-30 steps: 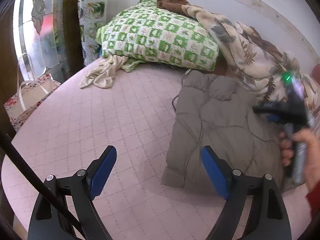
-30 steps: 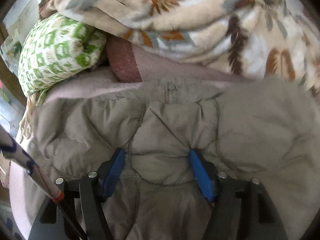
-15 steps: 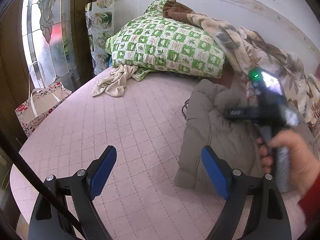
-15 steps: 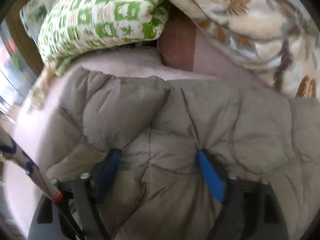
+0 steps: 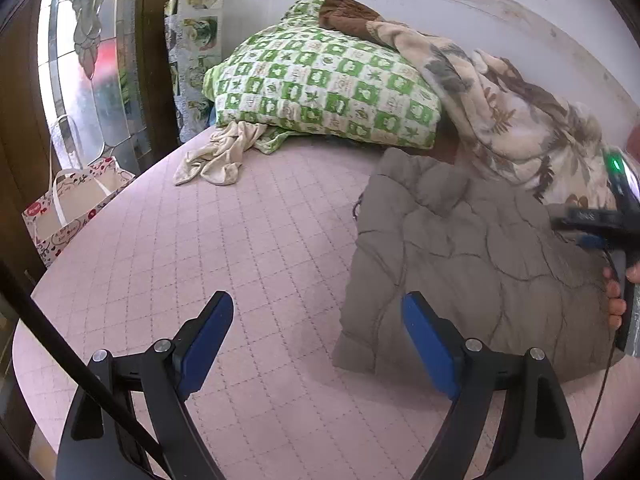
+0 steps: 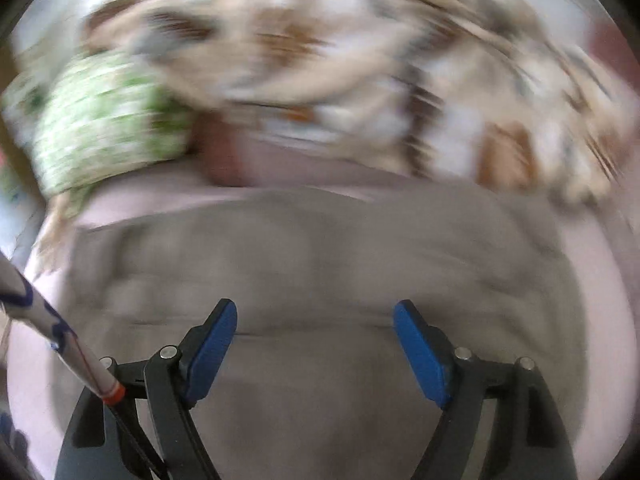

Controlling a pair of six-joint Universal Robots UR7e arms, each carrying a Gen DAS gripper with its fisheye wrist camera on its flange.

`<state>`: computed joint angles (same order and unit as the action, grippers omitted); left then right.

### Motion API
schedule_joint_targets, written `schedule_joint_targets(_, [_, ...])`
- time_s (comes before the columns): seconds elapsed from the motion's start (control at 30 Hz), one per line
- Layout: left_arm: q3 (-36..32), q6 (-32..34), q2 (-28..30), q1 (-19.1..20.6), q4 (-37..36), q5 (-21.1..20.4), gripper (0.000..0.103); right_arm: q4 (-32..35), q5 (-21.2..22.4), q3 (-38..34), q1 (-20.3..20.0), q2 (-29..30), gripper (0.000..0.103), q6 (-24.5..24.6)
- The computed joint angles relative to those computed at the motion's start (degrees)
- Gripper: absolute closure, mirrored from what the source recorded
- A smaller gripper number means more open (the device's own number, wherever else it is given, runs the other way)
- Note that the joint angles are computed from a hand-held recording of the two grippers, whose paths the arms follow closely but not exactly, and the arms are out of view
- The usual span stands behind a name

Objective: Fold large clothes

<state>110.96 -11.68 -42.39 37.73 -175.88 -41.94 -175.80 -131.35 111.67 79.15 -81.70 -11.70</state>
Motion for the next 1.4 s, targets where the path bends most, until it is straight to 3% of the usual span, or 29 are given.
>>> schedule_joint_targets(0.03, [0.04, 0.34, 0.22, -0.19, -0.35, 0.25, 0.017, 0.37, 1.96, 1.01, -2.16, -2.27, 0.02, 1.02])
schedule_joint_targets(0.1, [-0.13, 0.99, 0.86, -0.45, -0.87, 0.8, 0.017, 3.1, 11.23, 3.41, -9.27, -8.71, 0.027, 6.39])
schedule_joint_targets(0.2, [-1.0, 1.34, 1.9, -0.42, -0.05, 0.92, 0.017, 4.06, 20.69, 5.75, -16.94, -14.72, 0.03, 10.35])
schedule_joint_targets(0.37, [-2.65, 0.86, 3.37, -0.12, 2.79, 0.58, 0.017, 5.67, 24.7, 6.82, -21.31, -17.97, 0.031, 9.97])
schedule_joint_targets(0.43, [-2.92, 0.55, 3.39, 0.15, 3.61, -0.36, 0.017, 6.58, 23.83, 6.28, -21.22, -17.44, 0.031, 9.3])
schedule_joint_targets(0.57, [-3.33, -0.71, 3.2, 0.85, 4.64, -1.45, 0.017, 6.47, 15.95, 5.69, -16.61, -16.65, 0.03, 5.79])
schedule_joint_targets(0.77, [-4.06, -3.22, 2.97, 2.35, 6.77, -2.32, 0.017, 3.04, 18.23, 13.11, -15.27, -24.57, 0.025, 1.7])
schedule_joint_targets(0.9, [-4.74, -5.07, 3.02, 3.33, 8.85, -4.35, 0.017, 3.63, 17.39, 14.99, -18.35, -23.31, 0.022, 1.68])
schedule_joint_targets(1.03, [-5.1, -6.07, 3.34, 3.57, 9.52, -4.32, 0.017, 2.74, 19.77, 14.99, -21.67, -20.76, 0.015, 1.79])
schedule_joint_targets(1.13, [-4.79, -6.01, 3.13, 3.36, 8.7, -3.96, 0.017, 3.69, 10.37, 13.2, -16.33, -19.39, 0.017, 2.93])
schedule_joint_targets(1.23, [-4.24, -5.75, 2.77, 3.14, 7.95, -3.58, 0.017, -7.5, 4.04, 15.36, -9.99, -18.08, 0.017, -3.69])
schedule_joint_targets(1.3, [-4.17, -5.71, 2.77, 3.0, 7.74, -3.33, 0.017, -12.07, 2.54, 16.75, -6.42, -16.97, 0.017, -7.68])
schedule_joint_targets(1.4, [-4.17, -4.95, 3.03, 2.7, 7.76, -3.11, 0.017, -6.65, 6.15, 16.67, -6.13, -16.04, 0.017, -5.62])
